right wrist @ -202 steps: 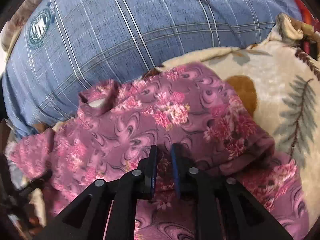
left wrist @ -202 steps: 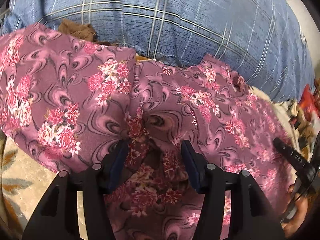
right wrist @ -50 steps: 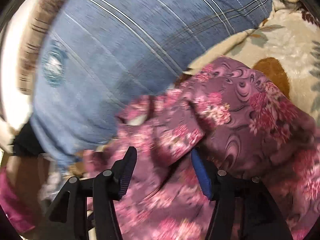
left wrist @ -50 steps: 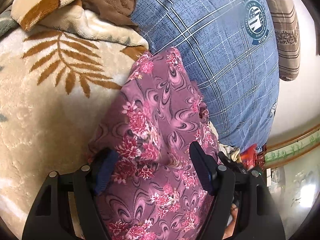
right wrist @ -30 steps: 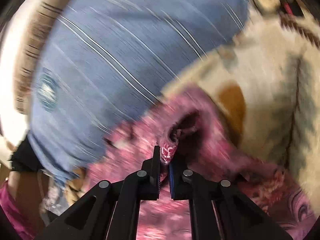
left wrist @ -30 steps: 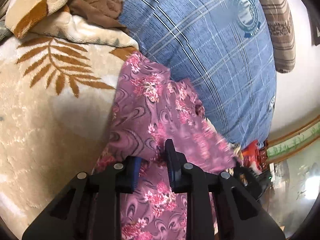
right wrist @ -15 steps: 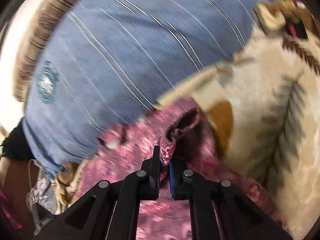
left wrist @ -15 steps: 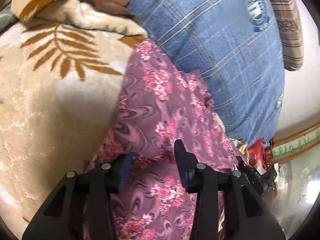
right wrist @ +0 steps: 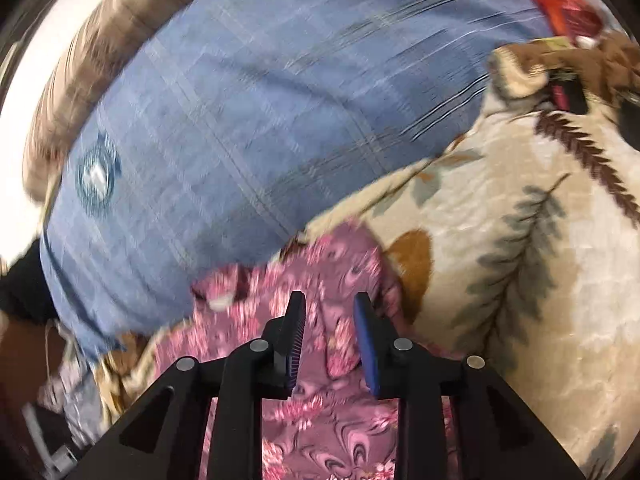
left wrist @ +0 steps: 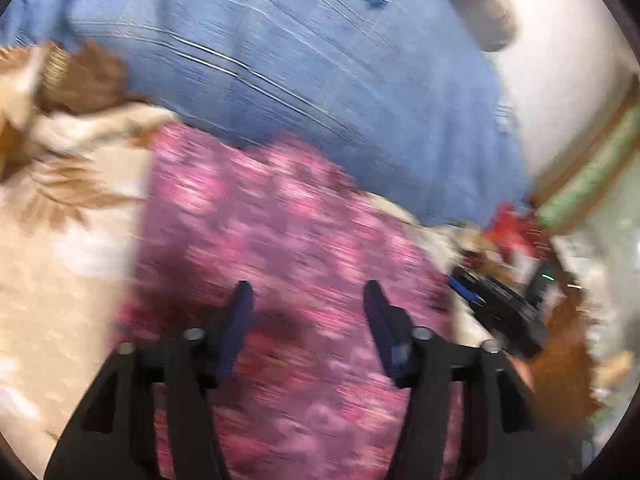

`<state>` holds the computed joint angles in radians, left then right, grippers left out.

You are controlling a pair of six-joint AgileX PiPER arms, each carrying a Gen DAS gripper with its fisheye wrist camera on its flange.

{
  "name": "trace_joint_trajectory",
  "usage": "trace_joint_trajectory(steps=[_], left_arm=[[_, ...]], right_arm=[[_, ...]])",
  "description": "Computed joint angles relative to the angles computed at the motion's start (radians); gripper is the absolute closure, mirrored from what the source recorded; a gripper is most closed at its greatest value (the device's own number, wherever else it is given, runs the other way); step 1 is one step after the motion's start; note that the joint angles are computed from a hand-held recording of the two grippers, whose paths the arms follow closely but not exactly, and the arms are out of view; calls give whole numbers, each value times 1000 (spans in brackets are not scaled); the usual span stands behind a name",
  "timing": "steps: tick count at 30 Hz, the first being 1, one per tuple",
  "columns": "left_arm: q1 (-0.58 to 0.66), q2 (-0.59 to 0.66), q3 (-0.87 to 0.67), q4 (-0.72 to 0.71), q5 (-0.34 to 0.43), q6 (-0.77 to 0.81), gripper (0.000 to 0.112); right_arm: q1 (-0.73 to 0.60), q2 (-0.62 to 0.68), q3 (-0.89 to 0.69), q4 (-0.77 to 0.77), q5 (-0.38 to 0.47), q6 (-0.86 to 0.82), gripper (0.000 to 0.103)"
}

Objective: Fold small clothes

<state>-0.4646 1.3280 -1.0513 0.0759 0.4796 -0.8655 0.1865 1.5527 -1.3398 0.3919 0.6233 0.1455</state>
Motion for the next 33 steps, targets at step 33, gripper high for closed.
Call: trace_joint_trajectory(steps=[33], left_arm=[[-515,-76,50,233,535,-370,36]], right_arm=[[-213,-469,496,275,369,-469,66]])
